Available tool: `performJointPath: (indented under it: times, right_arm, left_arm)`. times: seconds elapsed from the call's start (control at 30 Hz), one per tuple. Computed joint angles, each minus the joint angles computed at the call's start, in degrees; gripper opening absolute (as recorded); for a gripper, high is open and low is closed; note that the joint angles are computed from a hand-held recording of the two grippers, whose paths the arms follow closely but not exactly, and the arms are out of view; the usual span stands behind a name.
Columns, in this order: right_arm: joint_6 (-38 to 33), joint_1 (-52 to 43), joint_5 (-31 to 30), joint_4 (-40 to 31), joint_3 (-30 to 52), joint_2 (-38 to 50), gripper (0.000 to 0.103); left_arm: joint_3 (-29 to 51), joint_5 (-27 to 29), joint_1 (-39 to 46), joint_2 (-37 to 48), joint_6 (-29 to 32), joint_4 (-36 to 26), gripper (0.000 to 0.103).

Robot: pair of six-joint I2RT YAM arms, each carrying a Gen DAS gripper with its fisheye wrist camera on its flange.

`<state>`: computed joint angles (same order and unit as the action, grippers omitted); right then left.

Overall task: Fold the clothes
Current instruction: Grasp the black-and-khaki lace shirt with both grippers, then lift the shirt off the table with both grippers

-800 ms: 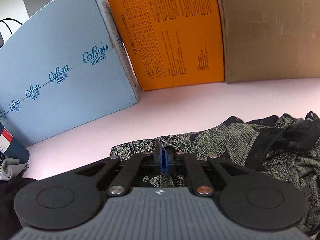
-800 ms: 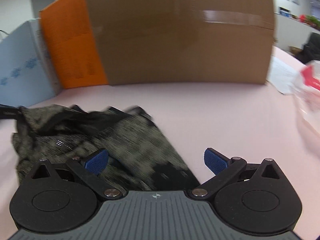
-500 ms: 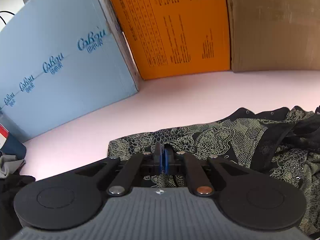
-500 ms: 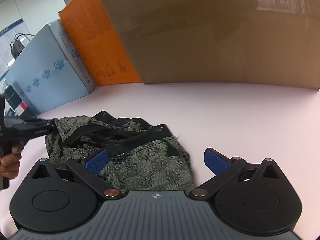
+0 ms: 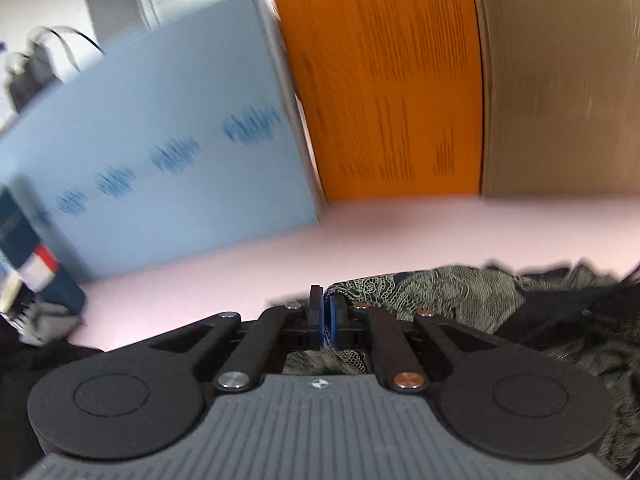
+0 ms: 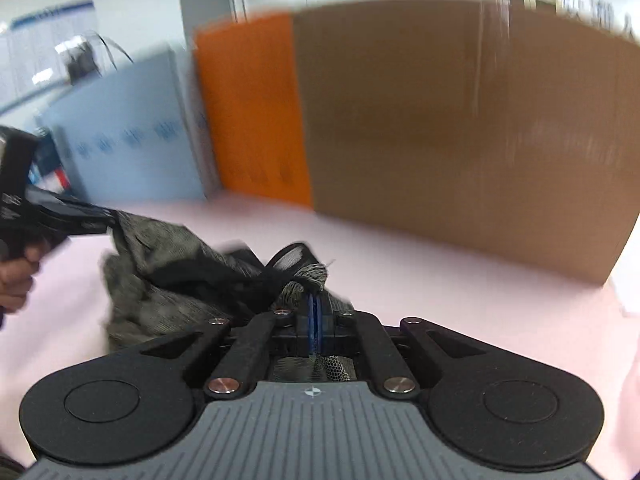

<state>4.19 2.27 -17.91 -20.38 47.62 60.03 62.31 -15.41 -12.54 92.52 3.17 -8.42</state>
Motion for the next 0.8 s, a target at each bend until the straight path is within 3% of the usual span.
performJointPath:
  times: [0.1, 0.23, 0.37, 0.43, 0.5, 0.57, 0.63, 0.73, 0.8]
  right_arm:
    - [-0.15, 1.29, 2.70, -1.64, -0.50, -7.64, 0.002]
    - [-1.03, 9.17, 15.07, -0.33, -1.48, -15.89, 0.002]
    - [-4.50, 29.86, 41.33, 5.27, -0.67, -19.47, 0.002]
    - [-8.76, 40.61, 54.27, 9.88, -0.14, -20.74, 0.002]
    - [-13.83, 47.73, 62.66, 14.89, 0.95, -20.69, 0.002]
    - [-20.02, 56.07, 71.28, 20.19, 3.39, -18.86, 0.002]
    - [-21.20, 58.24, 73.35, 19.33, 5.77, -17.56, 0.002]
    - [-8.46, 54.57, 69.24, 0.67, 9.28, -16.98, 0.003]
    - [-2.45, 50.95, 63.39, -8.77, 7.07, -18.16, 0.013]
  left_arm:
    - [-2.81, -0.35, 0.82, -7.30, -0.53, 2.88, 0.004]
    - [-8.00, 0.08, 2.82, -17.31, -1.75, 7.95, 0.004]
    - [-12.54, 1.67, 4.38, -26.06, 0.21, 12.43, 0.004]
    - [-15.97, -0.43, 3.41, -30.85, 1.21, 17.29, 0.004]
    - [-20.40, -5.91, -0.03, -37.65, 4.14, 23.35, 0.004]
    - [-22.24, -6.56, -0.70, -41.81, 5.45, 26.17, 0.004]
    - [-23.08, -4.29, 0.34, -44.61, 6.95, 25.91, 0.005]
    - [-22.96, 1.49, 3.94, -46.30, 8.46, 20.31, 0.011]
    - [-21.75, 8.00, 8.34, -46.48, 8.76, 12.45, 0.018]
